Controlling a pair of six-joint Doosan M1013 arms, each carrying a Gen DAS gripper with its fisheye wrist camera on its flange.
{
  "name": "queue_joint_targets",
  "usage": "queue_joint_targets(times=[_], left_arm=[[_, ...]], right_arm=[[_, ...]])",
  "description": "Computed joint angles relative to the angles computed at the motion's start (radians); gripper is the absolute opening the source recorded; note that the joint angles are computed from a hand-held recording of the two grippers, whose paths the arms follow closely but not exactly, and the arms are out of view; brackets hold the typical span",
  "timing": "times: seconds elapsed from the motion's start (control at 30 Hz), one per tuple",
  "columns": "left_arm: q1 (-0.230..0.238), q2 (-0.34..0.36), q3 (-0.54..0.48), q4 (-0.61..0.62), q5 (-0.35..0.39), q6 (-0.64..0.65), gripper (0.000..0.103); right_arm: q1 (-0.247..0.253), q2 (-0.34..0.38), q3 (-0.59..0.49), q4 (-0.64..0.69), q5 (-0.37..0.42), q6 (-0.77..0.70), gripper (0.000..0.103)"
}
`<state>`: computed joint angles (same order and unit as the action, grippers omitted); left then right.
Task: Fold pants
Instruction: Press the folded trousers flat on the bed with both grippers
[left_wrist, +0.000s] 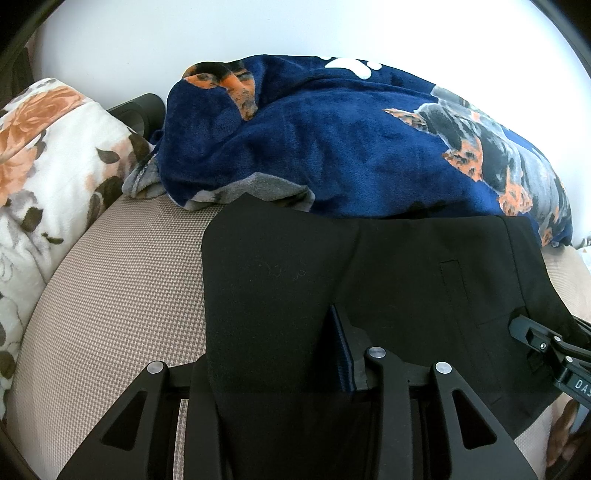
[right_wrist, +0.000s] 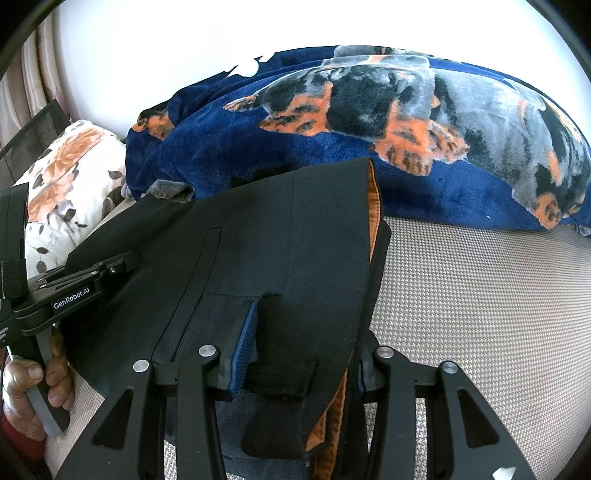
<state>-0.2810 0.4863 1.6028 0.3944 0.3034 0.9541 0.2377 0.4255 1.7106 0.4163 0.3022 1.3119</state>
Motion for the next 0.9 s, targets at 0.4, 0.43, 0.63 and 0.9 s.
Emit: queue_joint_targets(times=[0.4, 0.43, 0.63, 0.9], left_arm=[[-0.001, 0.0, 0.0, 0.006, 0.0, -0.006, 0.037], [-0.002, 0.001, 0.0, 0.007, 0.001, -0.009, 0.037], [-0.003, 0.001, 0.0, 0.008, 0.0, -0.01, 0.037], [-0.002, 0.0, 0.0, 0.008, 0.0, -0.008, 0.038]], right_arm=[[0.0, 0.0, -0.001, -0.006, -0.001, 0.004, 0.042], [0.0, 0.001, -0.001, -0.003, 0.0, 0.0, 0.042], [0.0, 0.001, -0.001, -0.003, 0.0, 0.0, 0.042], [0.001, 0.0, -0.001, -0.007, 0.0, 0.004, 0.042]])
